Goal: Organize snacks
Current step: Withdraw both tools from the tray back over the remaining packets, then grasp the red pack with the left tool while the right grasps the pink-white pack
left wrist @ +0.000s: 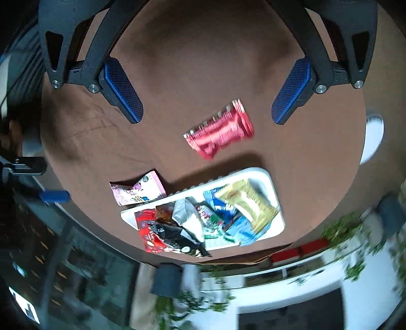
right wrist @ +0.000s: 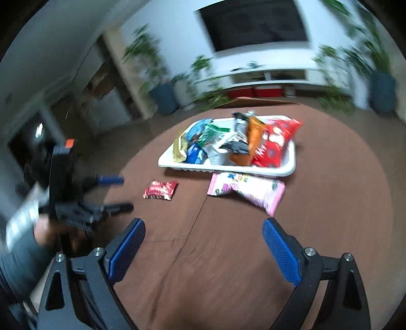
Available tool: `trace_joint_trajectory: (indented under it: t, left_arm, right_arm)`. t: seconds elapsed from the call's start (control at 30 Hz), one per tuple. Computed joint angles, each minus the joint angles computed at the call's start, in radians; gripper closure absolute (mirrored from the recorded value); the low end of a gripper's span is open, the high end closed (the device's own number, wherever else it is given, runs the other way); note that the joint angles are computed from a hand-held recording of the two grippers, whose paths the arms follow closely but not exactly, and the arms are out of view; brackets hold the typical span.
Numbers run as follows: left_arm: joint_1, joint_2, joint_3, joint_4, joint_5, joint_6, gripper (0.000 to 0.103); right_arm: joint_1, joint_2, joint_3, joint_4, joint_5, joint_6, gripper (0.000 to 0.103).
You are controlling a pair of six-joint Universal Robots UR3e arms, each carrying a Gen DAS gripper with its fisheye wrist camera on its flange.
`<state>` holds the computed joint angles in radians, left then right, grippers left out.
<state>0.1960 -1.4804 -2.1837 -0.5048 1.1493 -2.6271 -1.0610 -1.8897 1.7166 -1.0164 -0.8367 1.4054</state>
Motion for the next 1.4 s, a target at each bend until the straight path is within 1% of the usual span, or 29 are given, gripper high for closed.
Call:
trace_joint_trajectory:
  t: [0.03,0.1,0.13,0.17,0.27,0.37,0.43,0.47,0.5,0.53,0.57,0.73,0.8,0.83,0.87,0.97,1.1,1.23,1.3,1.4]
  left_arm:
    - [-0.007,-0.042,0.052,-0.041,-0.003,0.047,0.001]
    - [-0.023,-0.104,0.127,-0.078,0.020,0.094,0.001]
    - [-0.035,-0.137,0.165,-0.098,0.037,0.119,0.001]
    - [-0.042,-0.174,0.199,-0.105,0.043,0.141,0.001]
    - [-0.057,-0.267,0.315,-0.195,0.064,0.219,0.001]
    - [-0.077,-0.329,0.390,-0.248,0.097,0.274,0.001]
    - [-0.087,-0.371,0.439,-0.278,0.108,0.298,0.003]
    - [-0.094,-0.396,0.473,-0.303,0.117,0.311,0.011]
    - [-0.096,-0.409,0.494,-0.327,0.121,0.320,0.025]
    - [-0.095,-0.430,0.530,-0.374,0.119,0.332,0.028]
    - [-0.085,-0.445,0.563,-0.414,0.097,0.335,0.032]
    - [-0.091,-0.476,0.639,-0.493,0.118,0.376,0.035]
    - [-0.107,-0.480,0.653,-0.520,0.126,0.403,0.041]
    - [-0.115,-0.480,0.661,-0.531,0.134,0.410,0.042]
    - [-0.119,-0.472,0.656,-0.535,0.139,0.407,0.045]
    - [-0.138,-0.495,0.707,-0.573,0.160,0.401,0.048]
    - [-0.161,-0.520,0.744,-0.574,0.172,0.368,0.048]
    - [-0.177,-0.532,0.765,-0.585,0.170,0.367,0.049]
    - [-0.186,-0.534,0.787,-0.615,0.168,0.385,0.064]
    - [-0.205,-0.541,0.811,-0.632,0.182,0.371,0.066]
  right_arm:
    - [0.065,0.031,-0.007,-0.084,-0.020,0.040,0.008]
    - [0.153,0.074,-0.007,-0.220,-0.057,0.100,0.009]
    - [0.190,0.103,-0.017,-0.270,-0.070,0.126,0.012]
    - [0.227,0.143,-0.032,-0.325,-0.080,0.156,0.013]
    - [0.280,0.234,-0.079,-0.399,-0.104,0.223,0.013]
    - [0.312,0.303,-0.111,-0.467,-0.130,0.273,0.013]
    - [0.315,0.331,-0.128,-0.471,-0.143,0.282,0.013]
    - [0.318,0.338,-0.132,-0.482,-0.145,0.290,0.013]
    - [0.316,0.341,-0.132,-0.485,-0.146,0.290,0.013]
    - [0.311,0.347,-0.141,-0.471,-0.150,0.283,0.013]
    - [0.311,0.349,-0.139,-0.474,-0.151,0.284,0.013]
    - [0.319,0.387,-0.170,-0.458,-0.169,0.278,0.013]
    - [0.326,0.387,-0.167,-0.465,-0.171,0.266,0.013]
    - [0.328,0.388,-0.169,-0.463,-0.171,0.263,0.013]
    - [0.330,0.390,-0.174,-0.461,-0.168,0.259,0.013]
    - [0.351,0.406,-0.186,-0.476,-0.172,0.278,0.013]
    - [0.376,0.436,-0.216,-0.486,-0.189,0.298,0.013]
    - [0.407,0.469,-0.233,-0.511,-0.207,0.325,0.013]
    - [0.418,0.484,-0.245,-0.512,-0.213,0.326,0.013]
    - [0.439,0.496,-0.246,-0.526,-0.241,0.337,0.013]
